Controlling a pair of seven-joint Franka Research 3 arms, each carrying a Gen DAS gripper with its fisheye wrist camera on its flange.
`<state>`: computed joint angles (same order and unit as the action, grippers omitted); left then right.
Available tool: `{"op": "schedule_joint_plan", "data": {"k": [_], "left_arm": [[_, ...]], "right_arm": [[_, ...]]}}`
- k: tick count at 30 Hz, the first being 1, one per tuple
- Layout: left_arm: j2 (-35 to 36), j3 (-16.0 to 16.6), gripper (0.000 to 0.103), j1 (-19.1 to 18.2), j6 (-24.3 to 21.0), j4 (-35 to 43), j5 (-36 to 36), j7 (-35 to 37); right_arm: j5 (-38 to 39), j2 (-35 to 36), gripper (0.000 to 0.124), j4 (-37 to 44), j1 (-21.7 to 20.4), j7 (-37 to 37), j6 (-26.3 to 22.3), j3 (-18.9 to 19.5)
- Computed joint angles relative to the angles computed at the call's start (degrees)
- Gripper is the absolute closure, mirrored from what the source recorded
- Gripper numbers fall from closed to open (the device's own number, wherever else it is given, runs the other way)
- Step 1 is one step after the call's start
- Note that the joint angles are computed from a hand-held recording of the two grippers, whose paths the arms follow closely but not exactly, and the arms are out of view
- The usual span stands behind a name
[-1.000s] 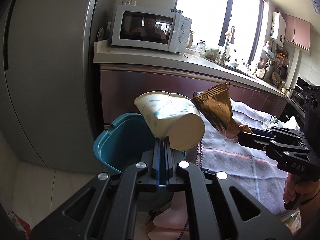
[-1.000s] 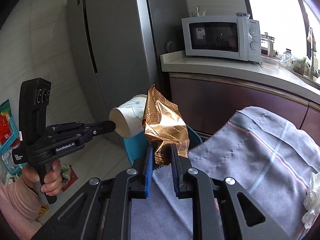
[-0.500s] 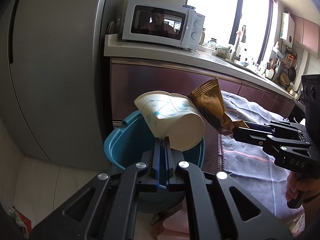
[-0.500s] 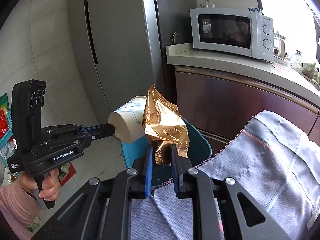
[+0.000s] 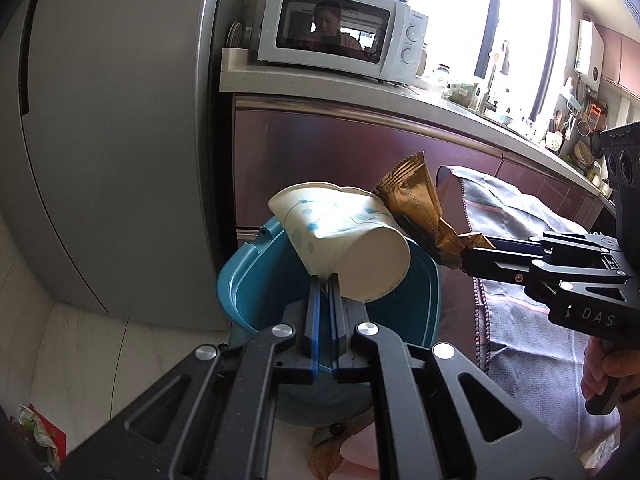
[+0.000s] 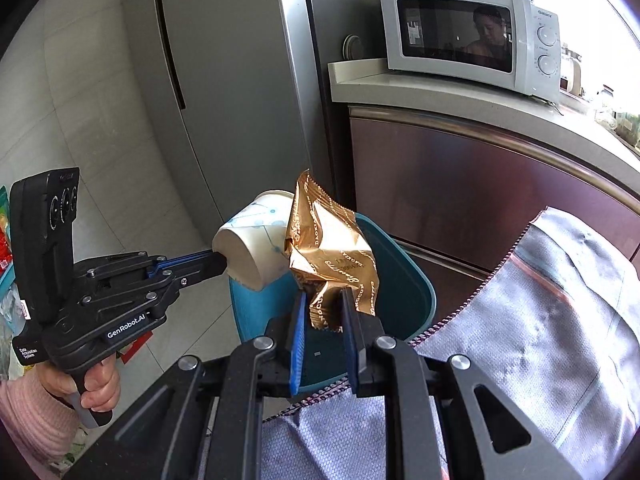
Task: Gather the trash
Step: 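Carry the cup and foil wrapper over the teal bin with both grippers, then open both grippers to drop the cup and wrapper into the bin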
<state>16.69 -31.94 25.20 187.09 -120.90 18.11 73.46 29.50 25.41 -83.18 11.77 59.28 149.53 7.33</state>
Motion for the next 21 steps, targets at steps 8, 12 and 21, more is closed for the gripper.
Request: {"op": "schedule_joint_plan", "data": {"k": [8, 12, 21], "left_arm": [[1.6, 10.4, 0.099, -10.6, -2.2, 2.6, -1.5, -0.3], [3.7, 11.7, 0.099, -12.4, -4.7, 5.0, -3.2, 1.1], [8.4, 11.3, 0.098, -13.8, -8.8, 9.5, -8.9, 6.6]], "right_arm": [[-4.2, 6.3, 0.108, 9.3, 1.0, 5.8, -7.1, -1.4], [-5.9, 9.7, 0.106, 14.6, 1.3, 8.9, -10.9, -1.8], [-6.9, 11.4, 0.096, 16.8, 0.9, 11.8, -12.8, -1.4]]}}
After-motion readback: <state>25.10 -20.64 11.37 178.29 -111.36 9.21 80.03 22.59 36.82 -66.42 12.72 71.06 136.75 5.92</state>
